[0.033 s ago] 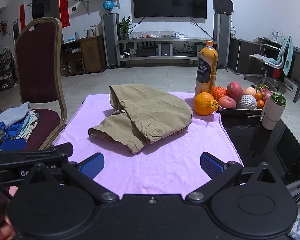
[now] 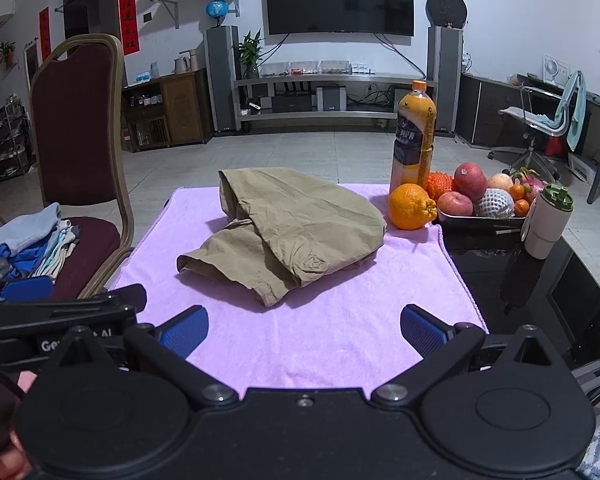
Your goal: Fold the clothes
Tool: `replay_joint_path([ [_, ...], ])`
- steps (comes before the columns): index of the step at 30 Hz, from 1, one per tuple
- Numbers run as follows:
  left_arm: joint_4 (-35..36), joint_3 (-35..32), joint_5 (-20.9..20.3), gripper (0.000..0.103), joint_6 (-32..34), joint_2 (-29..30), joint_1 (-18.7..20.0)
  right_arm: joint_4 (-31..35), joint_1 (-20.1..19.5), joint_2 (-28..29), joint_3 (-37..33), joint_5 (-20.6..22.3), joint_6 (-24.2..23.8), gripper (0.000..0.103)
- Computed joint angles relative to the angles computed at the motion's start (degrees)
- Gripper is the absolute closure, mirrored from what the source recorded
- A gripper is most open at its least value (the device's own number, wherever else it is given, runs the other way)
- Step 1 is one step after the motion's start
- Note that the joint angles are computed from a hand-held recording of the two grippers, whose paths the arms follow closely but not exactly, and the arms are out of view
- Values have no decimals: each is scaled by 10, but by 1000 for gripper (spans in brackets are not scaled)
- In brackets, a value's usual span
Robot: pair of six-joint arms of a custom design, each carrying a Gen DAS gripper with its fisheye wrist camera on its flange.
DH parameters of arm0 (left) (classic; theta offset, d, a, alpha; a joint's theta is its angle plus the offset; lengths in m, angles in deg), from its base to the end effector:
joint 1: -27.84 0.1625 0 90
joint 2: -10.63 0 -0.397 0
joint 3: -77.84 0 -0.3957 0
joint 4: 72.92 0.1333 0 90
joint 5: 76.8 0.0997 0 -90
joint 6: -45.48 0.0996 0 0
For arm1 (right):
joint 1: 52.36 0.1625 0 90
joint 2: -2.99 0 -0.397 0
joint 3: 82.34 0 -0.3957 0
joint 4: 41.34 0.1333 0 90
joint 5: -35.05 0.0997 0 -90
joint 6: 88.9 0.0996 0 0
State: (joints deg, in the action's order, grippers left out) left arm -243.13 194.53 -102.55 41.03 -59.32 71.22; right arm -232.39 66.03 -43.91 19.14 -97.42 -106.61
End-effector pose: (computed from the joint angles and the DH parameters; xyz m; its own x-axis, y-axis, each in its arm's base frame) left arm -0.2206 -0.5153 0.2662 -0.7045 -0.0698 -0.7063 0.5533 0.5692 -0.6081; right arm 0.3541 -0.5163 0.1516 -0.7403 -0.1082 0.6635 -0.5802 0.6015 -0.5492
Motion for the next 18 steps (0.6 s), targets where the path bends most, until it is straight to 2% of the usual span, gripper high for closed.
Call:
replay_joint_path([
  [6,61,-3,-7,1,-47,-11,1,22,1,-1,-6,3,20,0],
  [12,47,-2,5,1,-33,0,2,12,-11,-4,6,13,15,0],
  [18,47,-2,5,1,-32,0,3,16,-7,4,-3,4,14,0],
])
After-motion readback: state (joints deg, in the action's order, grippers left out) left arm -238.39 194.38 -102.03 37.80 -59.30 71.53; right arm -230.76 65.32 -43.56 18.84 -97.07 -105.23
